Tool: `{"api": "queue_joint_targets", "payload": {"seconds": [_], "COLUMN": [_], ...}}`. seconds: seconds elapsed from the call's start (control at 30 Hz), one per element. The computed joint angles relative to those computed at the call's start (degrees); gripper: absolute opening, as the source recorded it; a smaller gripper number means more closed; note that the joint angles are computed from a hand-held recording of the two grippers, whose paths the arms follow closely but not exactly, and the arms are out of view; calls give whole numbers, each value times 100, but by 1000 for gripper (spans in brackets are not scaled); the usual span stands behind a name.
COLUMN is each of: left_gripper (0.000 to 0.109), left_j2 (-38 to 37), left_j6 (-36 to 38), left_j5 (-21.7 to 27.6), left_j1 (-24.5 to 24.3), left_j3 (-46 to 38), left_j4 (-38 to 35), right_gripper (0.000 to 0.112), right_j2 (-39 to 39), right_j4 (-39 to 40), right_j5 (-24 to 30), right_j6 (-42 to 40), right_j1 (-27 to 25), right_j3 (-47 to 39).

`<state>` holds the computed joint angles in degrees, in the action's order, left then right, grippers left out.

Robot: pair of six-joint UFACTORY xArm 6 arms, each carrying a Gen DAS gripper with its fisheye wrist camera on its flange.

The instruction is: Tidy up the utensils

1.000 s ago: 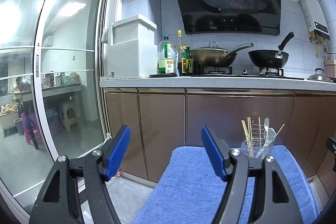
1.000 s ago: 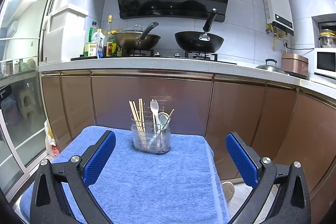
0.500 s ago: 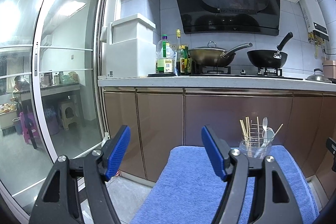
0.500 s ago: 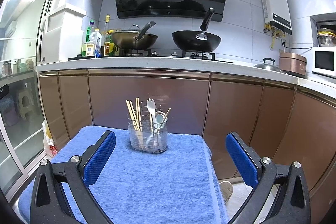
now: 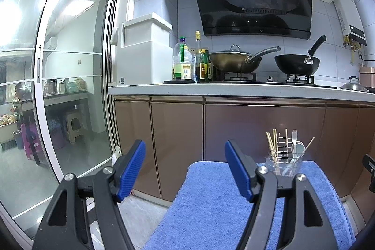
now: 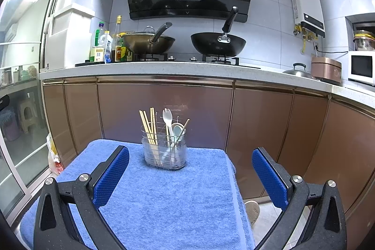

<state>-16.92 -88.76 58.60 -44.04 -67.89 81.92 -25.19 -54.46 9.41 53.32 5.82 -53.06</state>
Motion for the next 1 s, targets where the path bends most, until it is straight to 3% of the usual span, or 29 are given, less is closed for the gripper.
{"api": "queue_joint_targets", "payload": {"seconds": [1.0], "left_gripper": [69], "left_j2": [-8], "left_j6": [-30], "left_j5": [-195], "left_j1": [48], "left_j3": [31], "left_j4": [-95], "right_gripper": [103], "right_j2": [-46], "right_j4": [-64], "right_j5": [86], "right_j6": [114], "right_j1": [-15], "right_j3": [78]}}
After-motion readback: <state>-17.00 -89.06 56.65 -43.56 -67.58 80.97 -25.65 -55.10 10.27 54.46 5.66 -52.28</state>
